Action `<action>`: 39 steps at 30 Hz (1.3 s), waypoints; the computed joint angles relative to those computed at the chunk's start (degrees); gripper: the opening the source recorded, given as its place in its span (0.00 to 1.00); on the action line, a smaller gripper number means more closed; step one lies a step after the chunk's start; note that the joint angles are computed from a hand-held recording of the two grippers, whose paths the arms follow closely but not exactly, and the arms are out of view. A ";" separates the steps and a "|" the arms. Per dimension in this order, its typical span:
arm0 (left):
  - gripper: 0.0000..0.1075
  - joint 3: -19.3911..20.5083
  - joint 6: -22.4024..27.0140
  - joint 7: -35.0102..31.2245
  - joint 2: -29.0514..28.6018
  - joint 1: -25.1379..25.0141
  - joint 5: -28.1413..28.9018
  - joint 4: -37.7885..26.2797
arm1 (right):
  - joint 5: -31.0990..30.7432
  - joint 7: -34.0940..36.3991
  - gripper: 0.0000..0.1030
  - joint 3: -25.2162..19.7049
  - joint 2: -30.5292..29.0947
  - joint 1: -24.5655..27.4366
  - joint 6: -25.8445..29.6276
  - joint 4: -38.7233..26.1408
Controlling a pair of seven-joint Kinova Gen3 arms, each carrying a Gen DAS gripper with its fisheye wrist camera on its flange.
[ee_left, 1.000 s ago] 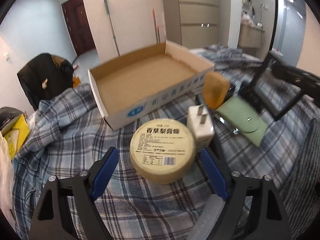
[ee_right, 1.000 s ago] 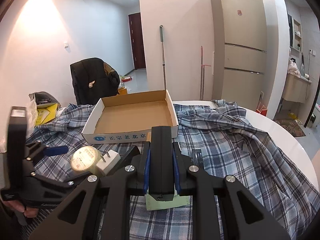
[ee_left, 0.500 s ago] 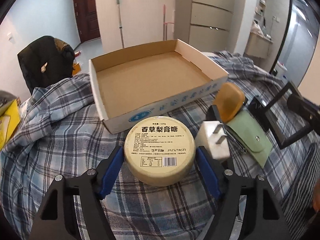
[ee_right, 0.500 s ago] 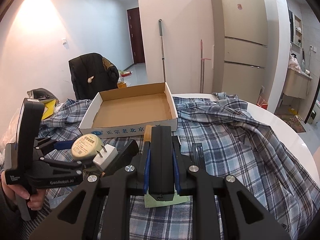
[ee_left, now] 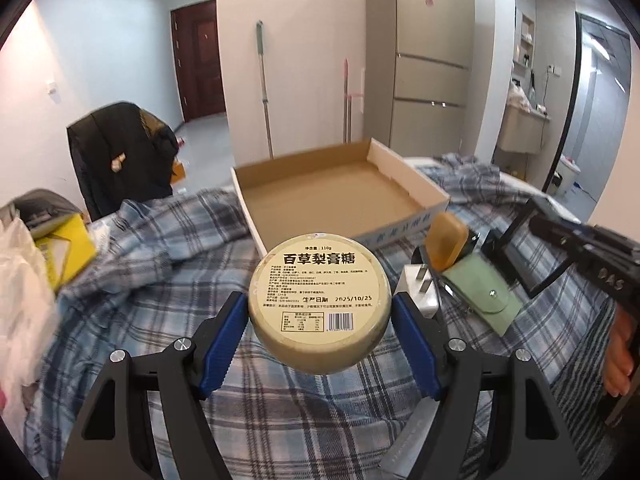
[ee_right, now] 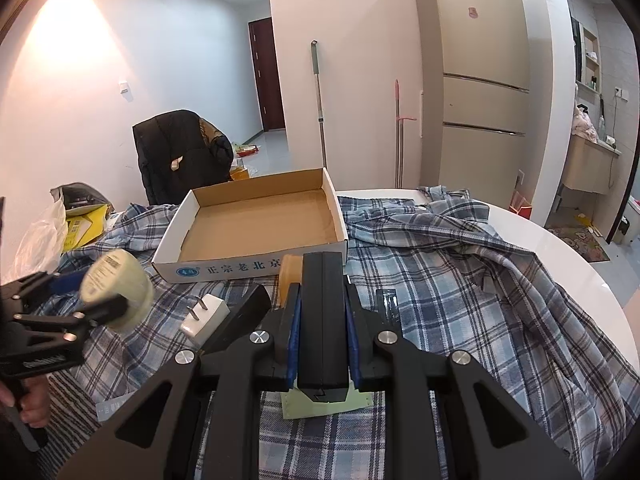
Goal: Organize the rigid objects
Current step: 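Carry the tin into the cardboard box with the left gripper while the right carries the frame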
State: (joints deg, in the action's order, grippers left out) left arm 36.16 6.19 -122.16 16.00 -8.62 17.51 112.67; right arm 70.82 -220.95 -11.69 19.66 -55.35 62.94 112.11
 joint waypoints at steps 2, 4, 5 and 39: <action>0.70 5.31 -1.89 -1.11 -1.51 -5.21 0.67 1.58 | -0.20 0.08 0.17 -0.14 -0.95 0.22 -0.43 0.20; 0.70 10.62 -3.77 -1.60 -3.42 -10.51 1.56 2.96 | -0.25 0.45 0.17 -0.31 -1.80 0.12 0.31 0.14; 0.70 13.27 -3.99 -2.04 -3.84 -13.15 2.10 3.14 | -0.33 0.84 0.17 -0.40 -2.01 -0.12 1.43 -0.19; 0.30 -24.13 26.76 24.21 24.04 25.04 -12.28 -51.68 | -13.05 41.10 0.17 9.41 8.74 21.44 -23.26 -27.03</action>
